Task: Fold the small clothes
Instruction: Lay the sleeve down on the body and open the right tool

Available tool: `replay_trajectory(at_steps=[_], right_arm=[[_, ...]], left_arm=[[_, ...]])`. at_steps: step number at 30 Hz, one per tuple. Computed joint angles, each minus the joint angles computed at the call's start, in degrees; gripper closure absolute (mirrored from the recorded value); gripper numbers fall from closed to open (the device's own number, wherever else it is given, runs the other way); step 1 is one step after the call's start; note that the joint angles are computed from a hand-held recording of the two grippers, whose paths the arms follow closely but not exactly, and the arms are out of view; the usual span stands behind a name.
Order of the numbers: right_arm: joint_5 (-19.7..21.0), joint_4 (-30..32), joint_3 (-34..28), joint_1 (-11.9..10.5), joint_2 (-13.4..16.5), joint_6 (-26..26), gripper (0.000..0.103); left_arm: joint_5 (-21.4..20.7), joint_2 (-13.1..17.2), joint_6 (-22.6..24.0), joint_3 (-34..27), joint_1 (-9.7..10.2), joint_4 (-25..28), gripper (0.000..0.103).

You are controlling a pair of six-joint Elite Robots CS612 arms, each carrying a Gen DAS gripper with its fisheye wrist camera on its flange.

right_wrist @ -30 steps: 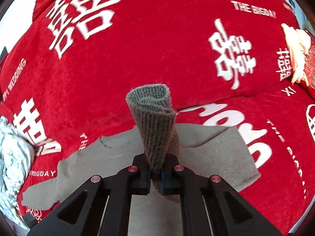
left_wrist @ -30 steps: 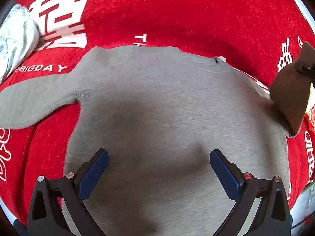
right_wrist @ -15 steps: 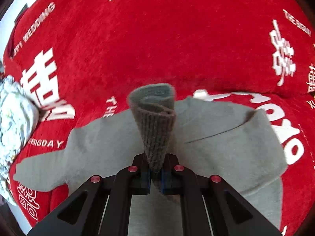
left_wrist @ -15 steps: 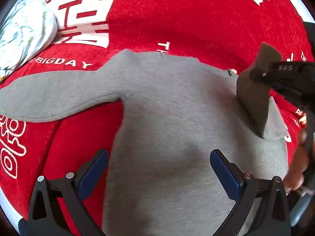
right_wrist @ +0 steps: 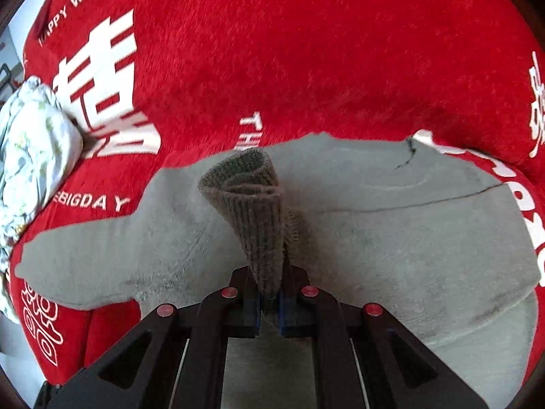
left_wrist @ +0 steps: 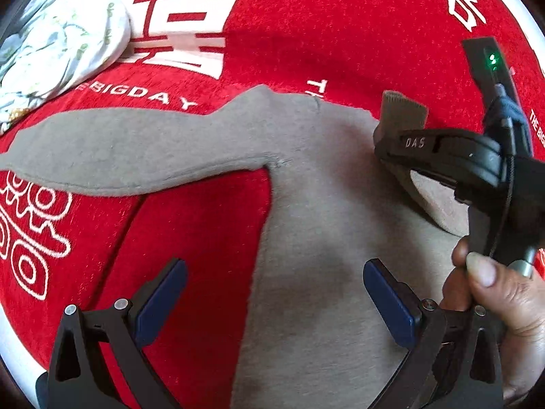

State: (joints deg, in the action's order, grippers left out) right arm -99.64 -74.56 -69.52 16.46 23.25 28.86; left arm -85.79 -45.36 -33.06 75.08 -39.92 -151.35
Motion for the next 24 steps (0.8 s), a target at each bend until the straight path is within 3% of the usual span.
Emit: replay_trajectory(at_steps=[4,5,6,8,12,16,21,24], right_arm=[[2.64,0.36,0.19,-0.13,0.34,-1.42,0.083],[3.92,0.08,-0.03,-0.24,0.51,-2.1,0.069],[5.79,-0.34,-0.29,-0.47,0.7,-2.49,0.046],[8.76,-2.13,-1.36,-0.79,1.27,-2.87,0.023],[9.45,-3.88,-4.84,-1.32,2.1,-5.39,0.023],[4.04,-2.22,-11.13,-2.86,4.0,-4.33,0.022],[-7.6,10.41,-17.29,-5.84,6.17,1.78,0.022],[-6.18,15.78,-21.13,-8.21,8.33,6.55,0.022]], left_arm=[[0.06,0.05,-0.99,0.09,0.24,0.58,0.0],[-0.36,0.03,-0.8,0.22,0.31,0.24,0.0],[-0.55,0.02,-1.02,0.23,0.35,0.26,0.0],[-0.36,-0.05,-1.19,0.15,0.27,0.59,0.0],[0.51,-0.29,-0.38,-0.22,-0.14,0.94,0.0],[-0.15,0.69,0.69,-3.04,-0.68,2.42,0.0],[-0.86,3.71,4.84,-9.48,-2.16,6.56,0.0],[-1.26,6.93,6.84,-15.73,-3.07,10.66,0.0]])
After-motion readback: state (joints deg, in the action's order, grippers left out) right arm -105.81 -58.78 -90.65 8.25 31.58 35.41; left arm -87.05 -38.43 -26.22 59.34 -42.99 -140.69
